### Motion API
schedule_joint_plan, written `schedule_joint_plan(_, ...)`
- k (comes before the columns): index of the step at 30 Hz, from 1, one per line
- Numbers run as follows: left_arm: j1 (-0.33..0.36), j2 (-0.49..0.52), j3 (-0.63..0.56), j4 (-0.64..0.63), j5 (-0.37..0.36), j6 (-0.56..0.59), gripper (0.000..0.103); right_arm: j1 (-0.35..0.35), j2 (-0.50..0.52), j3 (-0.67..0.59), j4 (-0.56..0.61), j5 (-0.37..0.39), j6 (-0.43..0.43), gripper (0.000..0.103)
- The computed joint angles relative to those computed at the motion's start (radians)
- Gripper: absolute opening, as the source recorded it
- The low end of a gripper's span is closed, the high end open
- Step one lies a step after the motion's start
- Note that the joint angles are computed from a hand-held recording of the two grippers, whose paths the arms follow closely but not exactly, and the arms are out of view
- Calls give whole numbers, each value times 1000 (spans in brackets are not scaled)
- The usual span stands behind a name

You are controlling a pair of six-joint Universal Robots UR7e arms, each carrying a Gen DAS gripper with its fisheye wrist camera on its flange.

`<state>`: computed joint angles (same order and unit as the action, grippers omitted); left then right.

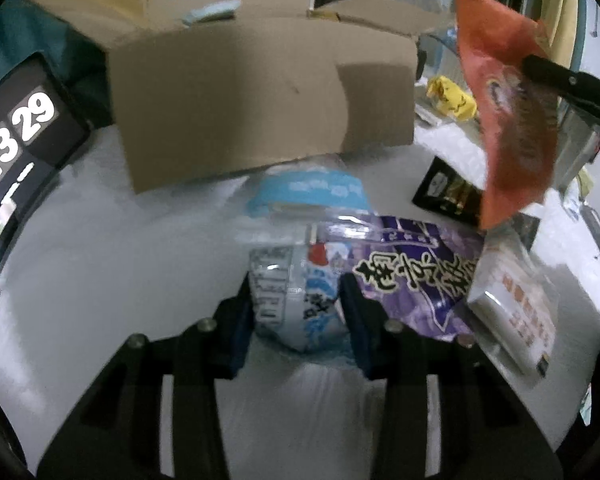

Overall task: Organize snacks
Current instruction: 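Grasp the orange bag with the right gripper while the left grasps the blue-white chip bag, then carry both bags into the box and open both grippers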

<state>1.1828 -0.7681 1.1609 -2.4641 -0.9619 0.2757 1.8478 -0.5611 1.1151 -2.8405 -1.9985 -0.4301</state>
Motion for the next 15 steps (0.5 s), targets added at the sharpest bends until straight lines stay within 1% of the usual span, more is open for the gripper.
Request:
schedule_joint_plan(4, -6, -60, 64, -55, 2, 0, 42, 18, 12, -23, -8, -6, -18, 17)
schedule_joint_plan(9, -11, -108, 103, -118, 11, 5, 42, 42, 36, -69, 0, -14, -42, 16)
schedule_joint_plan(15, -9, -119, 72, -155, -2, 42, 42, 64, 66, -132, 13, -21, -67, 15)
